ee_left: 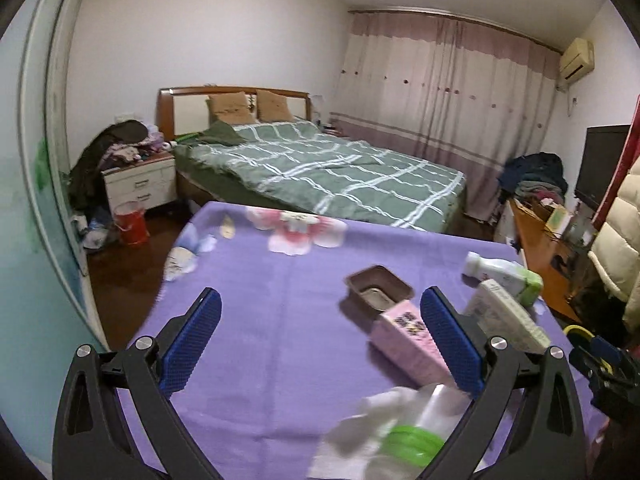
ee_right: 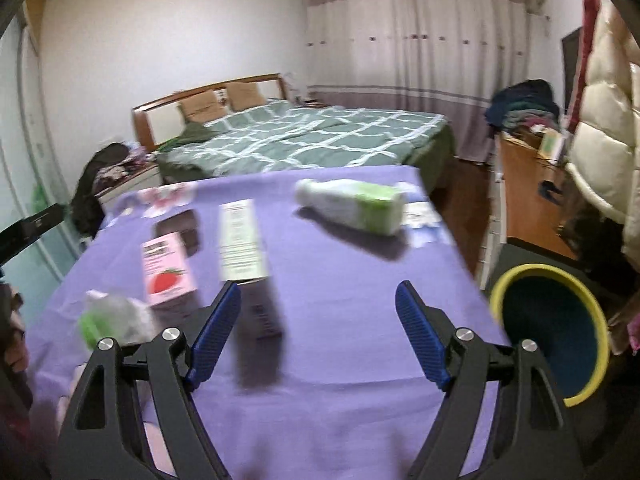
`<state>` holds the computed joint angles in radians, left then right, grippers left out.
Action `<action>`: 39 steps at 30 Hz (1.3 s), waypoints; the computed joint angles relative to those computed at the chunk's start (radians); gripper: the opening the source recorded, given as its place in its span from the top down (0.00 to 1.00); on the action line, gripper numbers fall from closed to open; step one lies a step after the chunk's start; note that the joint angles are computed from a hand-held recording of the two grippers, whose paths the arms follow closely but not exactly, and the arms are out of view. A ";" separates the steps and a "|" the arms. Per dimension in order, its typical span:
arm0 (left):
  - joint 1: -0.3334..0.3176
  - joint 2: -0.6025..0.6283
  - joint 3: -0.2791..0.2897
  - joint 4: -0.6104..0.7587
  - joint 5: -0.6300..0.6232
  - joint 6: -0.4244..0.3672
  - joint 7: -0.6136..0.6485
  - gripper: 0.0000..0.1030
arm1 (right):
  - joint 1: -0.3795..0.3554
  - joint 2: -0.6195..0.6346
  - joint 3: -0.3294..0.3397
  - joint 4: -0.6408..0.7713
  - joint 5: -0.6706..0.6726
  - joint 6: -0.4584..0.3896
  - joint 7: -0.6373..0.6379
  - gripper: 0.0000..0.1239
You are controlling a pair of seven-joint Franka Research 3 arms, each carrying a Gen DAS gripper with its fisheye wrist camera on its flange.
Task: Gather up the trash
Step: 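Move both grippers back over the table toward the remaining trash, then grasp the clear plastic jar with green lid with the right gripper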
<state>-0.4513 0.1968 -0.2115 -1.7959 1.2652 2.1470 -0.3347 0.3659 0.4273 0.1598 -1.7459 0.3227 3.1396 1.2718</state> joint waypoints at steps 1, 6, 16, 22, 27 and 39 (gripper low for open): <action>0.000 -0.014 0.001 -0.018 0.002 -0.005 -0.006 0.05 | -0.015 -0.002 0.030 -0.005 0.008 0.005 -0.015 0.39; 0.006 -0.063 -0.017 -0.077 -0.002 -0.034 -0.040 0.05 | -0.116 -0.004 0.226 -0.023 0.078 -0.014 -0.165 0.40; 0.028 -0.147 -0.061 -0.171 -0.020 -0.064 -0.099 0.05 | -0.128 0.039 0.347 0.033 0.201 -0.138 -0.414 0.43; 0.035 -0.151 -0.073 -0.181 -0.021 -0.056 -0.108 0.05 | -0.018 0.057 0.241 0.080 0.209 -0.209 -0.423 0.34; 0.035 -0.153 -0.078 -0.182 -0.020 -0.054 -0.111 0.05 | 0.053 0.074 0.164 0.115 0.191 -0.204 -0.422 0.31; 0.028 -0.139 -0.076 -0.165 -0.023 -0.043 -0.102 0.05 | 0.074 0.136 0.139 0.217 0.183 -0.323 -0.406 0.38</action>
